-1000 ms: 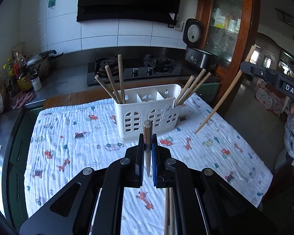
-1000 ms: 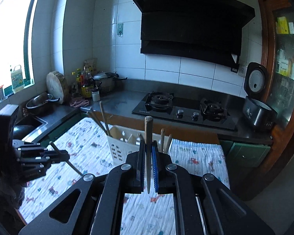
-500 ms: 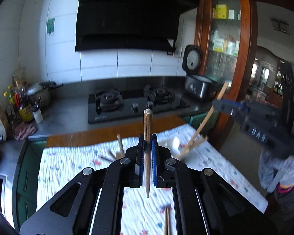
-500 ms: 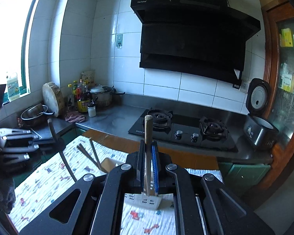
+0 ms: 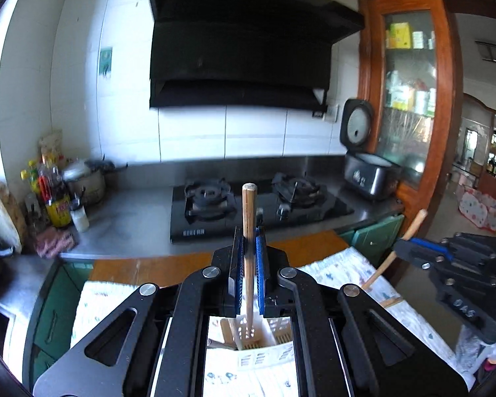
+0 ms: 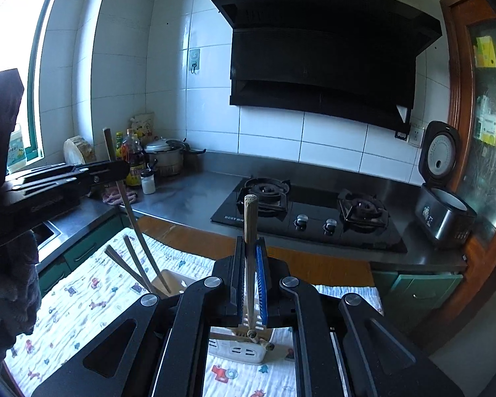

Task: Organize utensils
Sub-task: 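Open the left gripper into the holder while the right gripper releases its chopstick there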

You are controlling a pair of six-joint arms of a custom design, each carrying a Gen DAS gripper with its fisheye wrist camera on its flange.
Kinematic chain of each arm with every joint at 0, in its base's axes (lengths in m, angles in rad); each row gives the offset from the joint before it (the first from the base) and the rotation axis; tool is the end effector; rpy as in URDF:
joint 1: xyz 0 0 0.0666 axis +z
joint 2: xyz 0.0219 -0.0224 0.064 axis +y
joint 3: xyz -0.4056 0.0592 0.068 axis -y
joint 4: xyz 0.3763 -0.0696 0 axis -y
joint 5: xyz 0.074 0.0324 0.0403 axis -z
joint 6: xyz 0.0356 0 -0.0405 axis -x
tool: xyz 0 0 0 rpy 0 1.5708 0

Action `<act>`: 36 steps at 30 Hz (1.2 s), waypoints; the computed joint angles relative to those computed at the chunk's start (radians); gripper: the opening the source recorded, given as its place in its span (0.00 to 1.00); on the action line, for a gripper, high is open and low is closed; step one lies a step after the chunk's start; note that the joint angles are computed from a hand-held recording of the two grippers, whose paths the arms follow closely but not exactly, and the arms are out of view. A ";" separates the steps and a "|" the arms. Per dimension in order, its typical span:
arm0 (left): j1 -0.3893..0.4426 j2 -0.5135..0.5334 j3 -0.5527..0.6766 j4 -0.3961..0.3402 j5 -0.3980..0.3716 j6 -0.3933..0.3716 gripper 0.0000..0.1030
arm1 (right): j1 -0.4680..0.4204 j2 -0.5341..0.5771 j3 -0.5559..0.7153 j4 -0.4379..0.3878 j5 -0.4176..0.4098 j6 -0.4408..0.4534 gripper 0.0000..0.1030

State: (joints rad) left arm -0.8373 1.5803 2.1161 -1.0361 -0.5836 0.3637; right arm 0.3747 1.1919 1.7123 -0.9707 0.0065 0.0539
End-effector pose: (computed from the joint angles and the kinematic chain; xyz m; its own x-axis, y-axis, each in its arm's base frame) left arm 0.3545 -0.3647 0.6777 -0.4055 0.0065 -0.9141 0.1626 0.9845 -0.0651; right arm 0.3354 0.1312 0.6718 -0.3850 -0.2093 -0.8989 -0.3818 0.9228 -0.0513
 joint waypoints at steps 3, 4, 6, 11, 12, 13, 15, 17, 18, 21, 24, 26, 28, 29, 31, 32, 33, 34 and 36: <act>0.024 -0.007 -0.038 0.000 0.042 0.037 0.05 | -0.006 0.004 -0.018 0.001 -0.007 -0.002 0.07; 0.030 -0.013 -0.056 0.004 0.054 0.047 0.05 | -0.008 0.005 -0.026 0.001 -0.011 -0.003 0.07; 0.041 -0.021 -0.084 0.004 0.074 0.060 0.05 | -0.011 0.003 -0.042 0.002 -0.014 -0.002 0.07; 0.054 -0.038 -0.143 0.016 0.108 0.079 0.06 | -0.006 0.003 -0.067 -0.004 -0.010 0.000 0.07; 0.053 -0.044 -0.158 0.026 0.103 0.075 0.06 | -0.004 0.004 -0.070 -0.006 -0.009 0.000 0.07; 0.053 -0.048 -0.165 0.031 0.103 0.070 0.06 | -0.002 0.004 -0.074 -0.006 -0.008 -0.001 0.07; 0.054 -0.050 -0.167 0.029 0.113 0.077 0.06 | 0.002 0.004 -0.083 -0.007 -0.004 -0.001 0.07; 0.055 -0.052 -0.168 0.029 0.115 0.079 0.07 | 0.007 0.004 -0.090 -0.009 0.001 0.001 0.07; 0.054 -0.052 -0.166 0.025 0.106 0.075 0.07 | 0.006 0.006 -0.089 -0.012 0.001 -0.001 0.07; 0.052 -0.058 -0.169 0.030 0.106 0.075 0.08 | 0.000 0.003 -0.093 -0.010 -0.004 -0.006 0.07; 0.044 -0.069 -0.169 0.032 0.095 0.078 0.09 | 0.005 -0.008 -0.090 -0.007 0.004 -0.010 0.07; 0.035 -0.086 -0.184 0.042 0.085 0.079 0.11 | 0.009 -0.021 -0.090 -0.002 0.016 -0.005 0.09; 0.024 -0.105 -0.198 0.047 0.066 0.083 0.19 | 0.017 -0.041 -0.097 0.008 0.030 0.002 0.14; 0.016 -0.117 -0.208 0.049 0.057 0.084 0.22 | 0.022 -0.055 -0.102 0.013 0.037 0.003 0.17; -0.006 -0.147 -0.238 0.055 0.038 0.083 0.24 | 0.030 -0.083 -0.113 0.012 0.042 0.004 0.21; -0.018 -0.161 -0.253 0.053 0.025 0.084 0.25 | 0.032 -0.096 -0.120 0.012 0.042 0.001 0.23; -0.037 -0.181 -0.277 0.055 0.010 0.087 0.27 | 0.036 -0.113 -0.132 0.012 0.042 -0.002 0.27; -0.054 -0.204 -0.305 0.061 0.002 0.088 0.27 | 0.038 -0.126 -0.141 0.008 0.043 -0.005 0.29; -0.088 -0.243 -0.358 0.068 -0.024 0.098 0.27 | 0.047 -0.161 -0.171 -0.001 0.040 -0.013 0.30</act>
State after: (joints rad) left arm -0.9254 1.3370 1.7583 -0.9682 -0.6072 0.4621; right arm 0.4221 1.0307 1.5411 -0.9713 0.0470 0.0404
